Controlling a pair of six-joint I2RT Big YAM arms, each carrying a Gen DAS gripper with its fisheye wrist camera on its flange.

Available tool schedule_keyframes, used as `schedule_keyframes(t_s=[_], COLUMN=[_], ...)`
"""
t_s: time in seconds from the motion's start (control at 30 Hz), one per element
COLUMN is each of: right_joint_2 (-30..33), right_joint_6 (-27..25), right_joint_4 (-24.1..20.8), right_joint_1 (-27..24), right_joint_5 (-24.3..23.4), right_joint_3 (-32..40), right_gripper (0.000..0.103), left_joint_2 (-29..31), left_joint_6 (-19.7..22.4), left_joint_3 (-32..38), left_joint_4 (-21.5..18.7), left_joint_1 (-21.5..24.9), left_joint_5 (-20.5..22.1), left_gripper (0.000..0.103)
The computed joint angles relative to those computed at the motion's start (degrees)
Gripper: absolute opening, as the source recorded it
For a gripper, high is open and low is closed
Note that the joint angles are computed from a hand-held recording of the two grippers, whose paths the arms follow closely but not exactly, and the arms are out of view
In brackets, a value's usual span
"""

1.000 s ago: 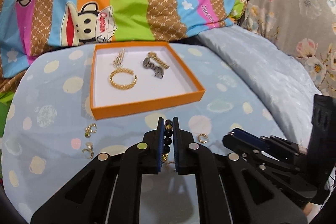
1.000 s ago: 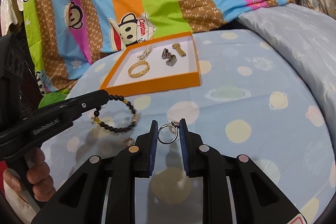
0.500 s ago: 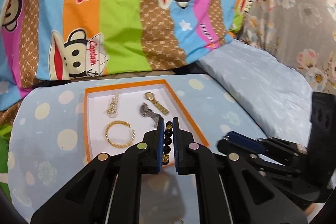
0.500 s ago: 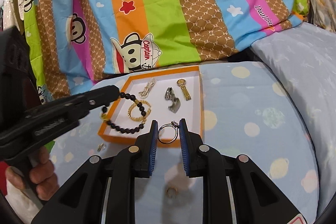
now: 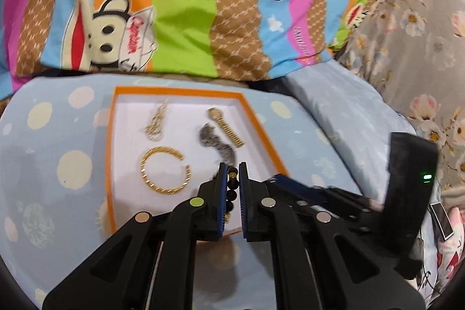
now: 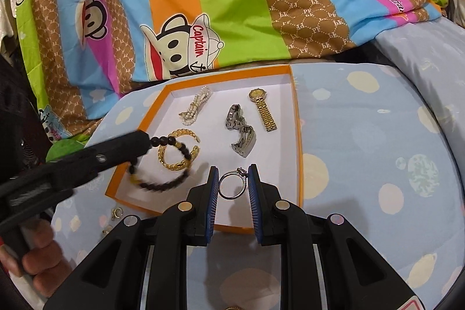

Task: Organize jewelry
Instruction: 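Release the bead bracelet and silver ring into the orange box while both tools open, then withdraw both open tools from the orange box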

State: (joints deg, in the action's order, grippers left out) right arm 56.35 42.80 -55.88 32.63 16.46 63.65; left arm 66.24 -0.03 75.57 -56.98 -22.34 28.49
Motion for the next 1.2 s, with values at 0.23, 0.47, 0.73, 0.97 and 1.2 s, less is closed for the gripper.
schedule_keyframes(t_s=[0.23,0.47,0.73,0.97,1.2], right_joint_2=[1.4,1.3,-2.8,-7.5,-8.6], right_joint_6=[-1.0,-1.5,-0.5,7.2,26.0], right_joint_4=[-0.3,1.2,2.4,-4.7,-17.4], right_joint_1=[-1.7,-3.0,-1.9,8.6,22.9], right_joint_5=[-0.6,-0.7,2.8,14.9,23.0], right_joint_3=[0.0,-0.9,-1.3,-1.6,-3.6], right_gripper=[0.02,0.023,0.023,0.033,0.034], left_joint_2=[2.4,1.7,-2.0,-11.3,-19.6], left_joint_6=[-0.6,0.9,2.3,5.5,8.3], left_joint_3=[-0.2,-2.7,-4.7,-11.5,-18.8], left_joint_4=[1.8,6.6,8.7,8.9,3.1], left_joint_1=[-3.3,-2.9,1.4,6.3,9.7], left_joint_5=[-8.1,-15.1,-17.1,-20.1,-20.1], left_gripper=[0.008,0.047,0.049,0.05,0.05])
